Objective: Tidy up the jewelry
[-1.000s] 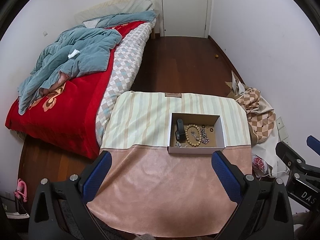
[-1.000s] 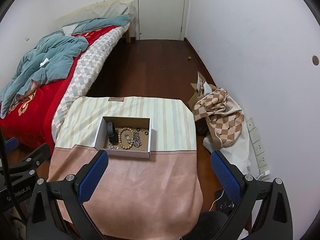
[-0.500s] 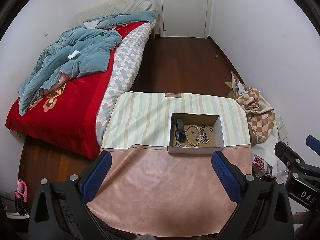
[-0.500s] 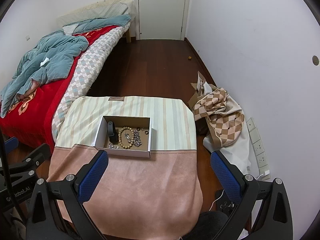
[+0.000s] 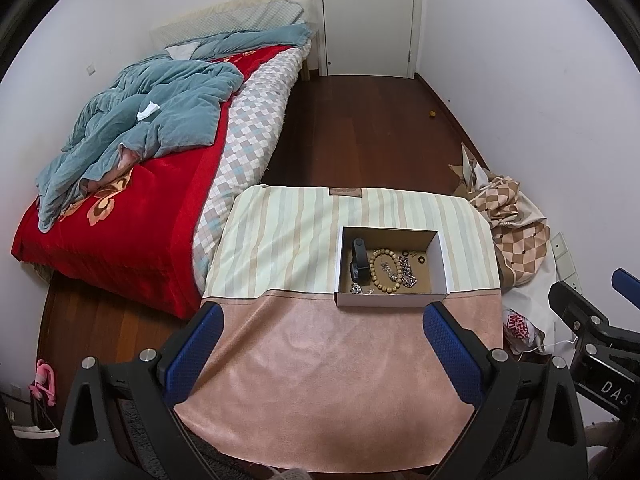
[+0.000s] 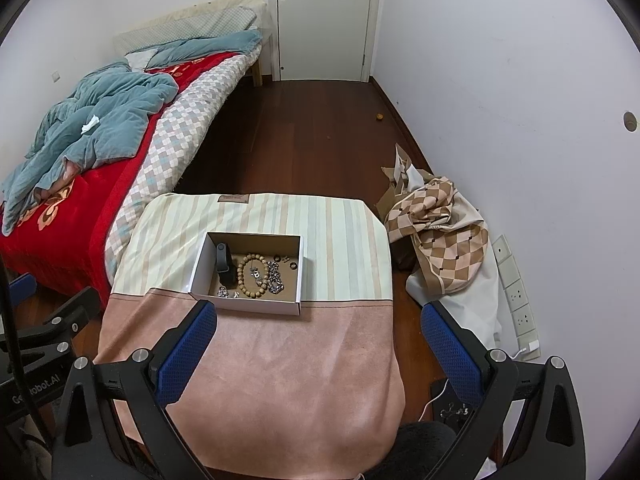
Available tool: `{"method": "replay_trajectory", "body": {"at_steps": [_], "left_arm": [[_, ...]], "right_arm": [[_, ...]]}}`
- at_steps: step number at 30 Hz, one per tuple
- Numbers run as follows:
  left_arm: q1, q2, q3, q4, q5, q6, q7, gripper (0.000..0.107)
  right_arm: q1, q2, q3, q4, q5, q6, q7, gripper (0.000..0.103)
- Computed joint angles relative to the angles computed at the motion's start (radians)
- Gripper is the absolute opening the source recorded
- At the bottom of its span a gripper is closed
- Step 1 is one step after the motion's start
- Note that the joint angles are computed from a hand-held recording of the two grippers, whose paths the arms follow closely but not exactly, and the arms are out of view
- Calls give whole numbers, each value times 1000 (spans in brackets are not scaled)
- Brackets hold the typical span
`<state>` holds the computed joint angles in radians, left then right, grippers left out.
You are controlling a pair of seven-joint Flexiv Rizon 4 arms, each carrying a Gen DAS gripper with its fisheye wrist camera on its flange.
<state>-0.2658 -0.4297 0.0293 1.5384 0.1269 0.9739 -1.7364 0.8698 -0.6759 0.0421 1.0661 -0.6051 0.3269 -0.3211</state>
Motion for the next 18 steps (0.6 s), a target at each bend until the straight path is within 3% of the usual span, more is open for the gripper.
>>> {"method": "replay_trajectory", "body": {"at_steps": [18], "left_arm": [[2,7,-3,-1,1,-8,0,102]], "right_arm": [[2,1,1,1,0,-1,2,103]]}}
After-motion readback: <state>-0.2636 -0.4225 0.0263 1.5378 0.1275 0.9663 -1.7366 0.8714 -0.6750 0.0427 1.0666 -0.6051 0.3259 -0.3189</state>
